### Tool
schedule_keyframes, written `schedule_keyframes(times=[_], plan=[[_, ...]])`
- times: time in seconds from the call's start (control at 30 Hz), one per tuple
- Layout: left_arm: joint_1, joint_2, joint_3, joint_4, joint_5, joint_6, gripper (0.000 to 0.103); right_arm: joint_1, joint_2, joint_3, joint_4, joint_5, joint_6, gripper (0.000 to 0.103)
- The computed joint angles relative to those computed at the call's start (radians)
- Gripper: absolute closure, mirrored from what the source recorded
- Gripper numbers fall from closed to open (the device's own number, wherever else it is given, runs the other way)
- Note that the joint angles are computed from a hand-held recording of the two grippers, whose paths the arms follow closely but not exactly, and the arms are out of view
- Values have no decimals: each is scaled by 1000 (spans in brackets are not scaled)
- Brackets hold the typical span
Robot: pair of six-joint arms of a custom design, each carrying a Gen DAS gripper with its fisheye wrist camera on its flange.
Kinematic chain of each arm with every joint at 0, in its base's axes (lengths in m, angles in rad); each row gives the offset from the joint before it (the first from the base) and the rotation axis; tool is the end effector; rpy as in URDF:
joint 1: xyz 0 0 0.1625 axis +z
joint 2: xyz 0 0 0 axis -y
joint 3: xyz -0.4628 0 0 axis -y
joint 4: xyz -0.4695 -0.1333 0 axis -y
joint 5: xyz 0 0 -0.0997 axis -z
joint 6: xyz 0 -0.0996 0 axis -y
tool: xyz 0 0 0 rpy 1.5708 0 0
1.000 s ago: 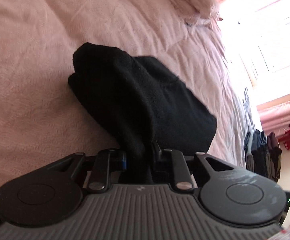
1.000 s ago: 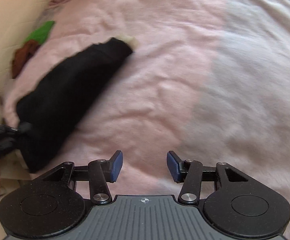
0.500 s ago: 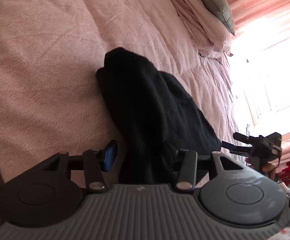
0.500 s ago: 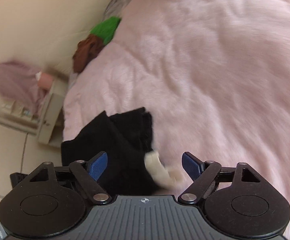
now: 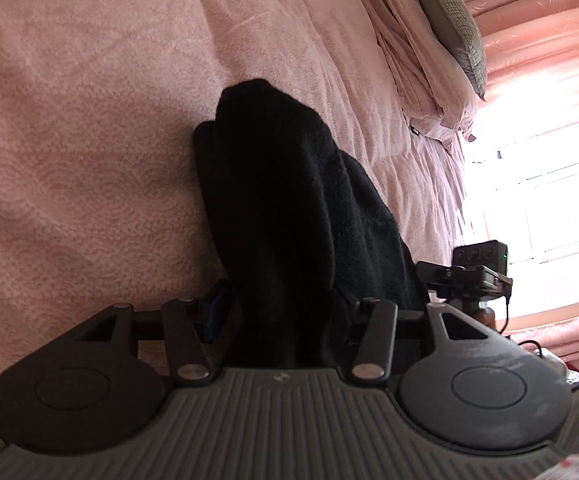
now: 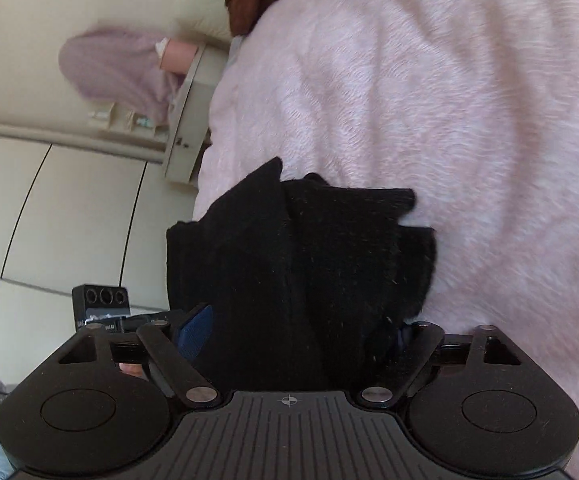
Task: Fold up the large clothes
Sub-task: 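Grasp the folded sweater with both grippers and lift it off the duvet, then carry the held sweater with both grippers over to the clothes stack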
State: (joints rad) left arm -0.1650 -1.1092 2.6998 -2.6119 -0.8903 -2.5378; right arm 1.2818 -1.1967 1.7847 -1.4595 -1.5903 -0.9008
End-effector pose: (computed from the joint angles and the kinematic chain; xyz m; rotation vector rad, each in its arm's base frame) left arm -0.2703 -0.1537 -0.0106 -0.8279 2.6619 -1.2482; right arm -0.0371 -0.5857 0.1925 -0.8065 2.5226 0.8142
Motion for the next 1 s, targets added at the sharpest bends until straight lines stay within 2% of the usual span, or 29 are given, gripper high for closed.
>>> schedule_keyframes(times=[0.03,0.07,0.2,0.33,0.5,0.67,0.8,0.9,1.0], plan=[[7,20,3,-38,9,6,56,4,10,-1,0,-8,1,44],[10,39,6,-67,15,6,56,8,19,0,-5,-22,6,60],[18,69,2,-94,28,15,77,-2,16,3,5,-12,-6,80],[65,26,-27,-45,25,154,82,-25,-39,33,-15,28,-27,85],[117,-47,-55,-17,17,317,84,-64,-170,106,-60,93,-30,86],[206,-93,-96,-121,-7,630,84,-147,-376,174,-54,176,-22,86],[287,-67,-177,-250,-88,943,84,-242,-598,215,-19,246,-7,86],[347,-14,-259,-345,-193,1146,84,-338,-774,214,33,299,-1,86],[402,64,-375,-378,-324,1329,84,-450,-931,195,87,348,-6,86]])
